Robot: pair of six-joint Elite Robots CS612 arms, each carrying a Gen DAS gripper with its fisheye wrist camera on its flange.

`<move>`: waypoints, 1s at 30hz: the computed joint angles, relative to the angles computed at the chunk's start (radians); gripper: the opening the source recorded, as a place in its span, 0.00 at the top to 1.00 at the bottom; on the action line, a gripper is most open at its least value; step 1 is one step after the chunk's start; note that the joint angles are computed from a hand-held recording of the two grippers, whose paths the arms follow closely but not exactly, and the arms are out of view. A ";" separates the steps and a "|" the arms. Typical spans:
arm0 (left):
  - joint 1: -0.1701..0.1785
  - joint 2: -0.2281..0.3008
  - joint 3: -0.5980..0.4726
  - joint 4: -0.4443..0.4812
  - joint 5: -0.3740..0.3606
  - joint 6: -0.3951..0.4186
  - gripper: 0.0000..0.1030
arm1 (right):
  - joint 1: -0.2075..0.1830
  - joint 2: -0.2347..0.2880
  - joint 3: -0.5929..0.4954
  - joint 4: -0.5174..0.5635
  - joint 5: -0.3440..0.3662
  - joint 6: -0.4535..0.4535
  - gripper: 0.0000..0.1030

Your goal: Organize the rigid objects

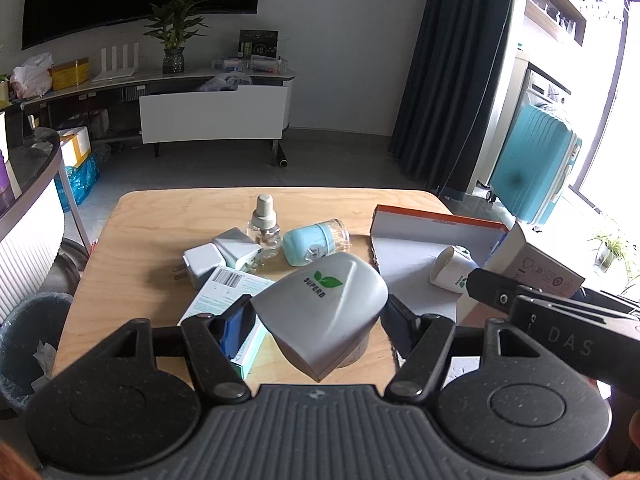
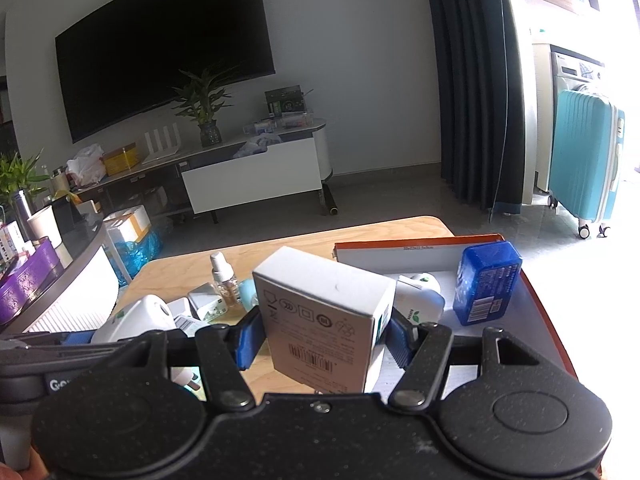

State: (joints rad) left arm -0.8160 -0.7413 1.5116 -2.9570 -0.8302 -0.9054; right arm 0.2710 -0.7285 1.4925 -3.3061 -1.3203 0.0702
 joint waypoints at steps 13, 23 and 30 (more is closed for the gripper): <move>-0.001 0.020 -0.037 0.001 -0.020 0.036 0.32 | -0.014 -0.002 0.008 -0.003 -0.010 0.014 0.27; 0.001 0.046 -0.082 0.000 -0.046 0.071 0.32 | -0.028 -0.004 0.014 -0.006 -0.031 0.030 0.27; 0.001 0.064 -0.111 -0.005 -0.069 0.101 0.32 | -0.038 -0.006 0.023 -0.007 -0.051 0.039 0.27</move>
